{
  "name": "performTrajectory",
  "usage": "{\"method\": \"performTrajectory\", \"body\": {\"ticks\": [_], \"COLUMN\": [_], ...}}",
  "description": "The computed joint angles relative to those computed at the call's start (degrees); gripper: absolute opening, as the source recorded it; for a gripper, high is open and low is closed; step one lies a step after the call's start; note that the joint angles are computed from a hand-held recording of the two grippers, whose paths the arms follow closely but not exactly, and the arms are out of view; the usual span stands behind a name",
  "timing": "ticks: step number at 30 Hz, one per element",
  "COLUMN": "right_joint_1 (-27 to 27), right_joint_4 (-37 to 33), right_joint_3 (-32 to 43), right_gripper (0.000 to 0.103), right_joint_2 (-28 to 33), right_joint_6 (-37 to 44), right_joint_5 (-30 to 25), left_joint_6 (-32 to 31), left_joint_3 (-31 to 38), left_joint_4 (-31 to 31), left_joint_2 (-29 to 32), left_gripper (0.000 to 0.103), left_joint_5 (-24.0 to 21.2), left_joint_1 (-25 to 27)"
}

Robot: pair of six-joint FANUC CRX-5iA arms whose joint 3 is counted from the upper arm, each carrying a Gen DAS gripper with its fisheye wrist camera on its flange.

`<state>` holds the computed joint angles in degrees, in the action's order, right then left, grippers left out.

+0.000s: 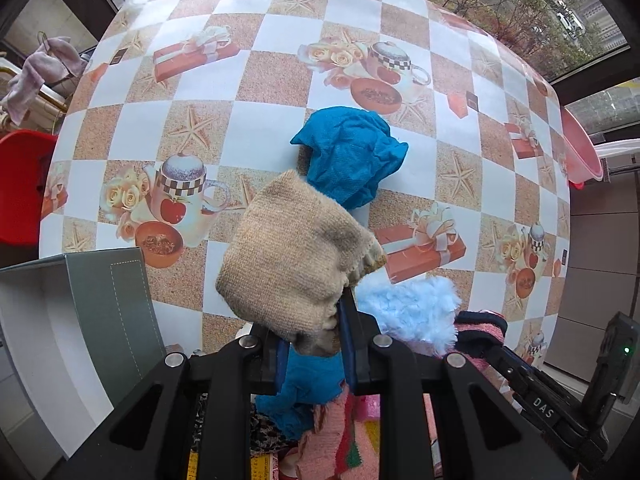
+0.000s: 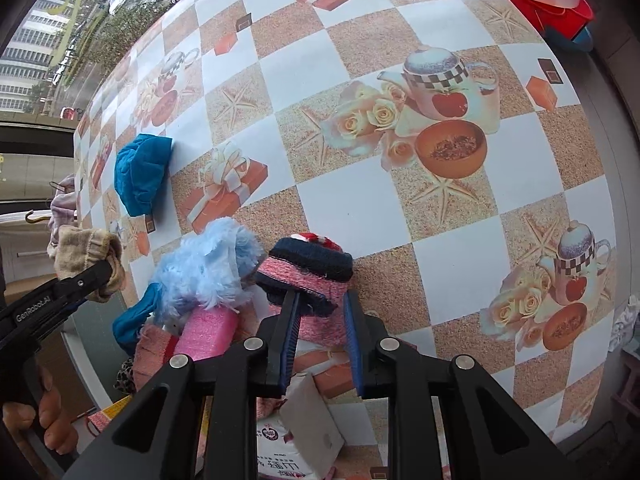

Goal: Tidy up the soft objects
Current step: 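Grasp the beige knit hat with the left tool while the right tool grasps the pink-navy sock, then lift the beige hat with the left tool while the right tool carries the sock over the white box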

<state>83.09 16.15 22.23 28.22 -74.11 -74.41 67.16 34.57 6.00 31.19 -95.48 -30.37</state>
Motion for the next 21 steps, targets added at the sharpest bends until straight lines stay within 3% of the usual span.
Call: {"method": "performTrajectory", "body": {"ticks": [1,3,6,8,9,10,11,13,21], "right_joint_1": [-0.37,-1.47,-2.55,-3.68,-4.16,-4.20,-3.71,-2.77,3.09], "right_joint_4": [-1.34,-3.07,-3.10,-5.86,-7.16,-6.85,-4.40,-2.44,3.97], "right_joint_3": [0.07,0.73,-0.35,0.11,2.60,2.87,0.73,-1.30,-0.29], "right_gripper": [0.047,0.075,0.075,0.073,0.068,0.042,0.029,0.021,0.021], "right_joint_2": [0.07,0.87,1.28,1.84,3.03,3.08,2.12,0.74,-1.04], "right_joint_6": [1.49,5.48,8.39,10.84,12.58,13.64,11.97,7.81,-0.67], "right_joint_5": [0.13,-0.28,1.99,2.88,-0.04,-0.50,1.92,3.06,-3.46], "left_joint_6": [-0.43,-1.58,-2.97,-4.08,-4.68,-5.36,-6.12,-7.51,-17.21], "left_joint_3": [-0.06,0.20,0.58,0.29,-0.09,-0.58,-1.07,-2.21,-9.87], "left_joint_4": [0.03,-0.22,-0.34,-0.77,-0.87,-0.86,-0.83,-0.69,1.73], "left_joint_2": [-0.30,-0.63,-1.03,-1.60,-2.04,-2.58,-3.14,-4.48,-13.09], "left_gripper": [0.023,0.024,0.024,0.024,0.024,0.024,0.024,0.024,0.024], "left_joint_5": [-0.22,-0.68,-1.32,-1.35,-1.20,-1.00,-0.84,-0.50,-0.77], "left_joint_1": [0.02,0.41,0.74,0.56,0.46,0.37,0.25,-0.08,-0.47]}}
